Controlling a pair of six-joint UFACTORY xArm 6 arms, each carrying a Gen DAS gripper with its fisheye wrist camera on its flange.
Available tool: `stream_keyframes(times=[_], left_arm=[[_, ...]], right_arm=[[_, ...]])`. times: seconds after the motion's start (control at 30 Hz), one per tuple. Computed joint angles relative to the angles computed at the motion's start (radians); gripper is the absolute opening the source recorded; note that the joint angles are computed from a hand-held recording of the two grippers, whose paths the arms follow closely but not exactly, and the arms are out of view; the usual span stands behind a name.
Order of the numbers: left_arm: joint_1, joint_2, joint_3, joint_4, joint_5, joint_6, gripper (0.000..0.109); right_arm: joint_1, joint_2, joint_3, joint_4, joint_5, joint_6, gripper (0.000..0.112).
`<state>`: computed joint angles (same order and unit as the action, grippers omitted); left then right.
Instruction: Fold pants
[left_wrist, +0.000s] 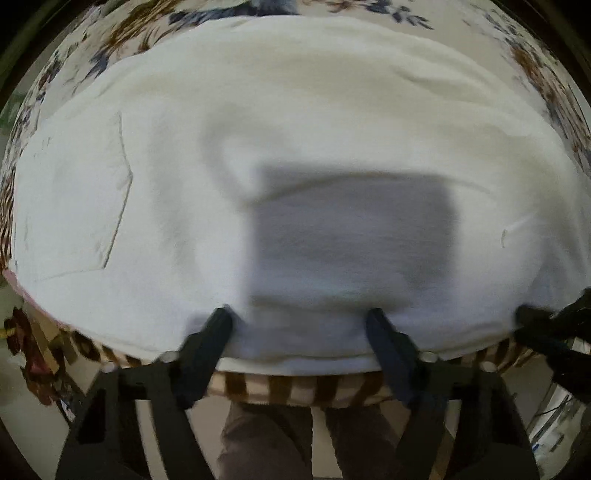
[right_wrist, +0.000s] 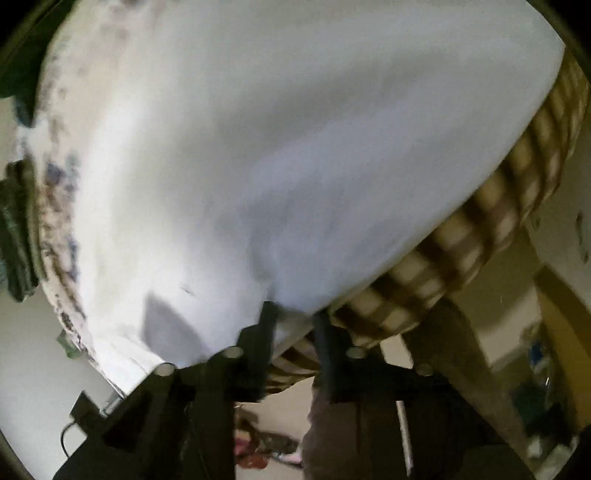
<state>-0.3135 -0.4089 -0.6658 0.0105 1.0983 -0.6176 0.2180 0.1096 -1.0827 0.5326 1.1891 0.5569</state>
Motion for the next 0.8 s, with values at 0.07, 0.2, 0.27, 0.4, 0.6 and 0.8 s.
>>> stream_keyframes(times=[0.07, 0.2, 0.27, 0.4, 0.6, 0.8], left_arm=[[-0.007, -0.026, 0.019, 0.004, 0.004, 0.010, 0.038], [0.035, -0.072, 0.054, -0.061, 0.044, 0.087, 0.030], [0.074, -0.056, 0.016, -0.111, 0.079, 0.104, 0.031], [0.121, 0.001, -0.085, -0.171, 0.025, 0.143, 0.035], [0.080, 0.244, -0.269, -0.263, -0.122, 0.279, 0.060], [0.028, 0.541, -0.568, -0.271, -0.071, 0.354, 0.078]], right_arm=[[0.002, -0.037, 0.038, -0.006, -0.020, 0.032, 0.002], [-0.008, -0.045, 0.035, -0.009, 0.000, -0.036, 0.000], [-0.053, -0.073, 0.060, 0.069, -0.012, -0.105, 0.002], [-0.181, -0.203, 0.131, -0.012, -0.128, -0.134, 0.066], [-0.445, -0.203, 0.159, -0.030, -0.304, -0.183, 0.078], [-0.549, -0.059, 0.111, 0.286, -0.467, -0.429, 0.068]])
